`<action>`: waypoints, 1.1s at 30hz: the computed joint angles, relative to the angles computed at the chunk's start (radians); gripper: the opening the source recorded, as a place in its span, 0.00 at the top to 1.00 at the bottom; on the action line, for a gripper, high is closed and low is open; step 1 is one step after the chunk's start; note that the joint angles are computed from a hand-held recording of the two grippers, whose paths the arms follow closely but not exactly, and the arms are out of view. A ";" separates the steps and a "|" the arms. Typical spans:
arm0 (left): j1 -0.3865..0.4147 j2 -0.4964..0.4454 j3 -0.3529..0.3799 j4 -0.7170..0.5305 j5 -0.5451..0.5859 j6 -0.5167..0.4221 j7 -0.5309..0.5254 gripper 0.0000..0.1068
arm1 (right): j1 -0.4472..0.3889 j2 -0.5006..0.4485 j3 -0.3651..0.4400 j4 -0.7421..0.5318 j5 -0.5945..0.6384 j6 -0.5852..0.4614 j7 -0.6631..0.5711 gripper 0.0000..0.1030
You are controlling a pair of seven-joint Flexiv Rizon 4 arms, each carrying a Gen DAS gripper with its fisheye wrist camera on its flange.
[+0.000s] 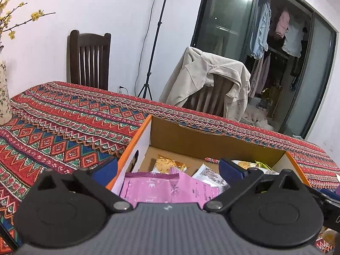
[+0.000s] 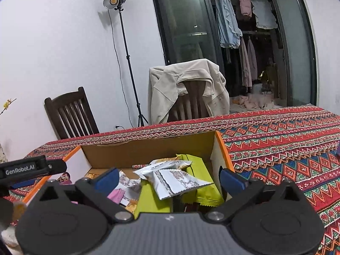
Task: Organize snacks
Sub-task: 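Open both tools to drop the packets into the box, then withdraw both tools and grasp a cracker packet with the right tool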
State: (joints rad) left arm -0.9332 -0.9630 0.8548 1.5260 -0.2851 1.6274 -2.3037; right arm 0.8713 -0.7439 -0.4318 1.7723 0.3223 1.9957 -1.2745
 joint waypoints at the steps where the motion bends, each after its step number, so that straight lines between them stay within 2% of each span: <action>1: -0.006 -0.002 0.007 0.001 0.000 -0.002 -0.002 0.04 | 0.003 0.000 -0.001 0.002 0.002 0.005 -0.002 0.01; 4: -0.032 -0.011 0.041 0.000 0.004 -0.017 -0.010 0.04 | 0.039 -0.002 -0.034 0.013 0.019 0.008 -0.019 0.01; 7: -0.055 -0.008 0.067 -0.005 0.026 -0.050 -0.022 0.04 | 0.044 0.010 -0.031 0.024 0.015 0.006 -0.035 0.01; 12: -0.096 0.051 0.089 0.030 0.097 -0.060 -0.056 0.04 | 0.102 0.041 -0.073 0.057 0.050 0.008 -0.068 0.01; 16: -0.133 0.099 0.104 0.069 0.162 -0.096 -0.068 0.04 | 0.123 0.094 -0.067 0.118 0.036 0.001 -0.102 0.01; 23: -0.145 0.190 0.060 0.176 0.273 -0.092 -0.105 0.04 | 0.222 0.158 -0.095 0.260 0.057 0.003 -0.203 0.01; 27: -0.168 0.210 0.064 0.227 0.327 -0.090 -0.142 0.04 | 0.321 0.146 -0.180 0.304 0.099 -0.029 -0.209 0.02; 31: -0.184 0.230 0.054 0.273 0.361 -0.089 -0.159 0.04 | 0.365 0.129 -0.235 0.334 0.068 -0.083 -0.159 0.08; 33: -0.183 0.238 0.044 0.286 0.375 -0.099 -0.165 0.04 | 0.360 0.114 -0.243 0.334 0.042 -0.117 -0.125 0.20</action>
